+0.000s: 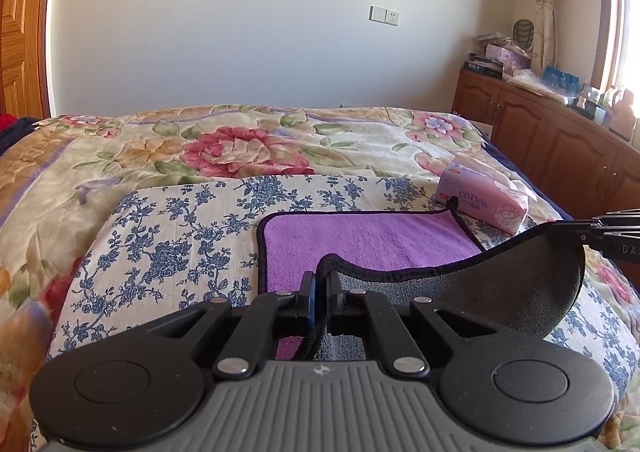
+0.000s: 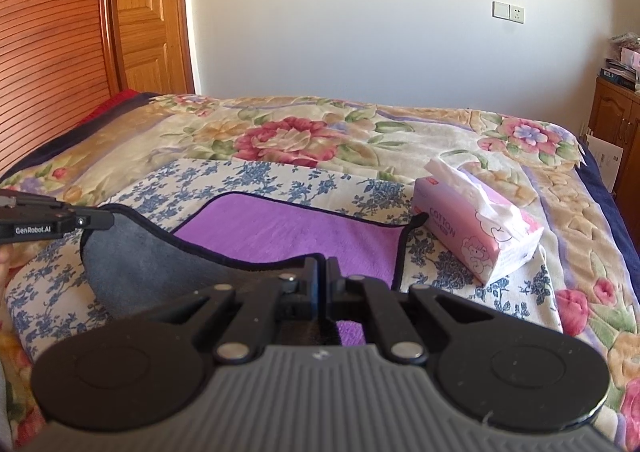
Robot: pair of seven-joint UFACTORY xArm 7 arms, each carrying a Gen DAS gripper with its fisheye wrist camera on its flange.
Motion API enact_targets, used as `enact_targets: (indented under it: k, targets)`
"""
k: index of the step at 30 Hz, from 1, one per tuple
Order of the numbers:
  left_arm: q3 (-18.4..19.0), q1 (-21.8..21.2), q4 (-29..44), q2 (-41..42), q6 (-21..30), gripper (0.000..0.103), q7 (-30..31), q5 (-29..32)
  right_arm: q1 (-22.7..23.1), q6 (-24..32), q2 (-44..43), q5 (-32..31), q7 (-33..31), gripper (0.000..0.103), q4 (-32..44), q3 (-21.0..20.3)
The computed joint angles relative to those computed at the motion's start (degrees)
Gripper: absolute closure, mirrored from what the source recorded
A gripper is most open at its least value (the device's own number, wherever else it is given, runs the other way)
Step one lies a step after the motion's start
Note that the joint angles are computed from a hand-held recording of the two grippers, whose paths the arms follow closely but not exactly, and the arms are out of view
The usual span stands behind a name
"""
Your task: Fold towel
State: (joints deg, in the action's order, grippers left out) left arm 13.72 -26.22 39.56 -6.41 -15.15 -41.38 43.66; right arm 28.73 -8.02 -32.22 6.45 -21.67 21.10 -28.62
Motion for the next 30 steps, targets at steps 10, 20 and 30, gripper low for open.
enact_targets:
  k: [10,20,30]
  targets:
    - [-6.51,6.32,1.57,2.14,-1.56,0.097,1.64,-1.84,3.74,-4.86,1.09,-3.29,0.93,0.099,0.54,-4.71]
    - [-13.30,12.45,2.98,3.95,-2.55,0.097,5.36,-6.73,6.74,-8.12,4.55,-9.86,4.92,0.099,2.58,-9.25]
    - [-17.78,14.61,3.63,5.66,-4.45,0.097,15.81,-18.12,10.32,-10.24,7.28,-16.19,9.58,0.099,4.53,-14.37]
